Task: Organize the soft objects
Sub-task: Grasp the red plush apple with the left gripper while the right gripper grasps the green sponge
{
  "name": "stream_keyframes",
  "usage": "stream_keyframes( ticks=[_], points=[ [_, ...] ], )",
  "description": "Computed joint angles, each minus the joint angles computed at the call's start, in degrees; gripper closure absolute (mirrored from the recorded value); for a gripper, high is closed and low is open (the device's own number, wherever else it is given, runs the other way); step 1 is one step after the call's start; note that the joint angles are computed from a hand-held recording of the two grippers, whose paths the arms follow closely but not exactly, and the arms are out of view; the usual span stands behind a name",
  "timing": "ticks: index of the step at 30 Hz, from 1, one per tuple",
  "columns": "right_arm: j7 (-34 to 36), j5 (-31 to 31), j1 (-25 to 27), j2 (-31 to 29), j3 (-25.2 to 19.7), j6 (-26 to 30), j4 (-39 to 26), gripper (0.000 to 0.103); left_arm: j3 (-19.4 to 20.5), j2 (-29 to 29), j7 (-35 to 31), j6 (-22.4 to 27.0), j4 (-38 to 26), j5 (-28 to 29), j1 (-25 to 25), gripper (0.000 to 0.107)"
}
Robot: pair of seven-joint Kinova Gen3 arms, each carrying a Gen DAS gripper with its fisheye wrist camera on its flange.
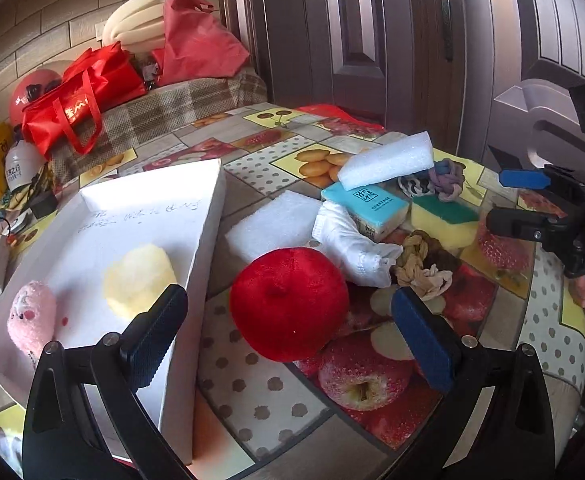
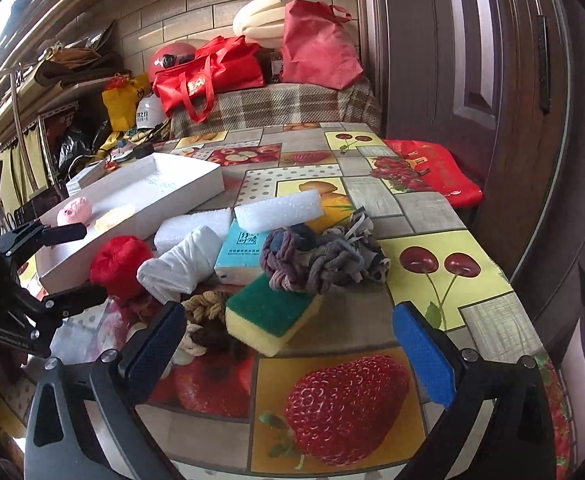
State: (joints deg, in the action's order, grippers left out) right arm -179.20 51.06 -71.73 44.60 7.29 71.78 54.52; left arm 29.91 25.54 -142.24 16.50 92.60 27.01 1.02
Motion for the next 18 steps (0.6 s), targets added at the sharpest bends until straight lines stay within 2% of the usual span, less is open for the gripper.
stream_keyframes(
  ticks=[2, 4, 5, 6, 11, 12, 13, 14, 15, 16, 18],
  points=[
    [0.3, -1.3, 1.0, -0.8, -0.9, -1.2, 1.0, 0.000, -2.7, 1.0, 2.7, 3.5, -2.8, -0.6, 2.2, 0.005],
    [-0.3, -2.9, 2.6, -1.8, -1.7, -3.6, 2.1, 0.008, -5.4, 1.7, 4.8, 6.2, -4.8, -1.5, 4.5, 0.005],
    [-1.2, -3.5, 3.4, -2.6, -2.0, -5.7, 3.3, 0.017, -6.6, 1.8, 5.7, 6.6, -5.2, -2.0, 5.5, 0.007],
    [-1.9, -4.5, 4.3, -3.0, -2.3, -6.9, 3.6, 0.019, -7.3, 1.8, 6.3, 6.7, -5.3, -2.3, 6.2, 0.011],
    [-2.8, -8.7, 7.7, -2.0, -2.9, -10.3, 1.6, 0.019, -9.9, 1.8, 8.7, 7.6, -6.2, -4.7, 8.9, 0.011],
    [-1.5, -10.4, 8.6, -1.3, -3.3, -9.9, 0.2, 0.022, -10.9, 2.0, 9.5, 8.4, -6.8, -5.7, 9.8, 0.011],
    [-1.0, -11.8, 9.3, -1.1, -3.4, -10.4, -0.2, 0.030, -11.6, 2.3, 10.3, 9.3, -7.6, -6.7, 10.6, 0.011],
    [-1.2, -12.5, 9.6, -1.4, -3.3, -11.4, 0.4, 0.048, -11.7, 2.7, 10.5, 10.4, -8.4, -7.3, 10.8, 0.017],
    [-2.1, -12.5, 9.2, -2.0, -2.7, -12.6, 1.7, 0.055, -11.5, 2.8, 10.5, 10.7, -8.5, -7.3, 10.6, 0.040],
    [-3.3, -11.9, 8.3, -2.5, -1.8, -13.1, 2.9, 0.057, -10.8, 2.9, 10.0, 11.1, -8.7, -6.8, 9.9, 0.046],
    [-6.4, -9.6, 6.1, -3.9, -0.3, -14.0, 5.9, 0.061, -9.1, 3.0, 8.4, 11.0, -8.3, -5.1, 8.0, 0.046]
  ],
)
